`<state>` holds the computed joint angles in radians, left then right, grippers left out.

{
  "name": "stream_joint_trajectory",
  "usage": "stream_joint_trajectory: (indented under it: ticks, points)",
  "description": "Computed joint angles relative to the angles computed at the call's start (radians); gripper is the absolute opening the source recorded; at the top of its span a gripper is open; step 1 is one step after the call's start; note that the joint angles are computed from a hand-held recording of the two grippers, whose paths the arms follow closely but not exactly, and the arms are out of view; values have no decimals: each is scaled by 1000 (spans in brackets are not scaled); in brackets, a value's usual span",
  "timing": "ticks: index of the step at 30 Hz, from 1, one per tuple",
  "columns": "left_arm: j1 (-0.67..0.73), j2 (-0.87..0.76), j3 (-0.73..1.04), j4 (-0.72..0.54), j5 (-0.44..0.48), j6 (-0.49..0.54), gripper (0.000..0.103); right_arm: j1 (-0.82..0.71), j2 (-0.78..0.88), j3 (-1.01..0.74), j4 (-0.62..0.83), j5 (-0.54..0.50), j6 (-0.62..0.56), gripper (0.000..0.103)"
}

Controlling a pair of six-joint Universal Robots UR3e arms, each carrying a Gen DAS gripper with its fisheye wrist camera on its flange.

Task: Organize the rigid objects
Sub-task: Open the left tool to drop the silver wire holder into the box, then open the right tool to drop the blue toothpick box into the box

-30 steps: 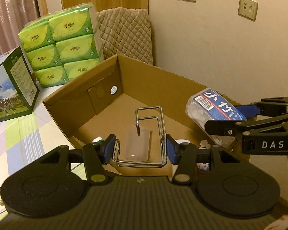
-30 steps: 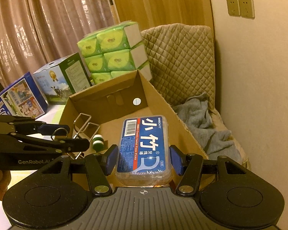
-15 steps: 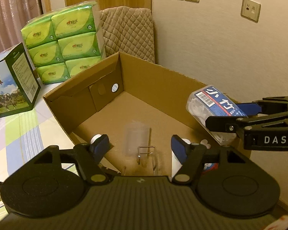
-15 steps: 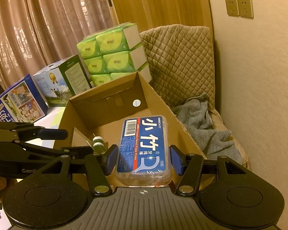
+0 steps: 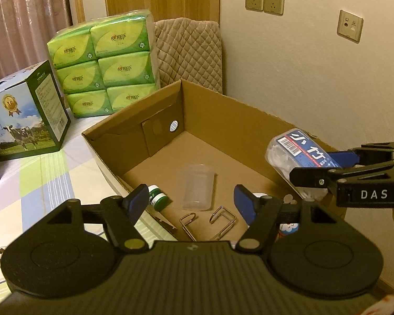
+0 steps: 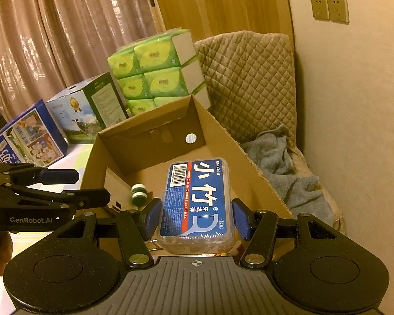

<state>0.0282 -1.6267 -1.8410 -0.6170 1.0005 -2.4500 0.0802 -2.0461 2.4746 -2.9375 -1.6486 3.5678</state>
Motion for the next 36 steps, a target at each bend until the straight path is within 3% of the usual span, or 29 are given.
stream_joint_trajectory:
  ticks: [16, 27, 36]
  points:
    - [26, 29, -18, -17, -20, 12, 67, 5, 22, -2, -2, -17, -1, 55]
    - [42, 53, -36, -31, -33, 19, 67, 32, 19, -36, 85, -74, 16, 56]
    - [135, 150, -82, -114, -76, 73, 67, 101, 4, -78, 134, -125, 60, 59]
